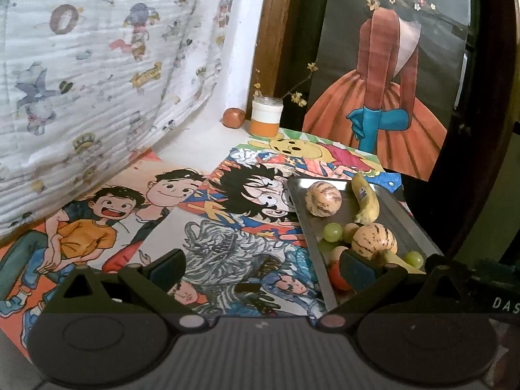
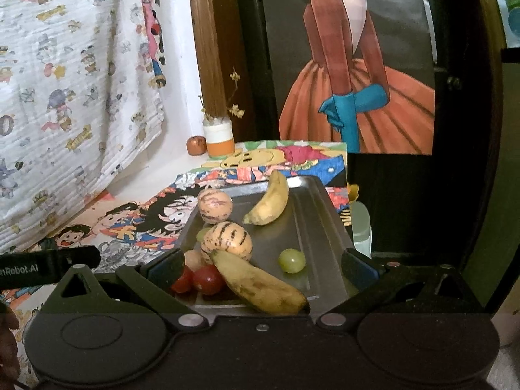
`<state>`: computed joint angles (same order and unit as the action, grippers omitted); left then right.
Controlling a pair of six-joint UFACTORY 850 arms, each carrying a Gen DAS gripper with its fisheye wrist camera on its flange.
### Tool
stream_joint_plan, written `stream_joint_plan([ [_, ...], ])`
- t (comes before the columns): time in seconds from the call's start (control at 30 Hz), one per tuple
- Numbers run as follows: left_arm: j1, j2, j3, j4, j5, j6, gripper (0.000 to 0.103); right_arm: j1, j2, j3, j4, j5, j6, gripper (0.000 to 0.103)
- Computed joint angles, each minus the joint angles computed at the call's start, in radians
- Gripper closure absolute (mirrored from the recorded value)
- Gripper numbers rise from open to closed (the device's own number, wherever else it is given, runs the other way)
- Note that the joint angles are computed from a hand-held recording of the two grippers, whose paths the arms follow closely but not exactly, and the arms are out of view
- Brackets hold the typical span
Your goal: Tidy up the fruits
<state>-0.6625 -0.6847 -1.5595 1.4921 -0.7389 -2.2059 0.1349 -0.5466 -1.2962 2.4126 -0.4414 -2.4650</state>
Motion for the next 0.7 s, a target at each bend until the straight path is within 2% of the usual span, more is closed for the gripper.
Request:
stream_joint_plan([
  [0.3, -0.012, 0.042, 0.093, 0.080, -0.030, -0.122, 0.000, 0.018, 0.046, 0.087, 0.173, -0.077, -0.170, 0.001],
  [0.43, -0.010, 0.071, 0.147, 0.127, -0.003, -0.199, 0.000, 0.025, 0.067, 0.134, 0.248, -0.129, -0.248, 0.001],
  [0.7, -0.031, 0.101, 0.219, 0.178, -0.053, -0.299, 0.000, 0.032, 0.106, 0.213, 0.319, -0.193, -0.329, 0.001],
])
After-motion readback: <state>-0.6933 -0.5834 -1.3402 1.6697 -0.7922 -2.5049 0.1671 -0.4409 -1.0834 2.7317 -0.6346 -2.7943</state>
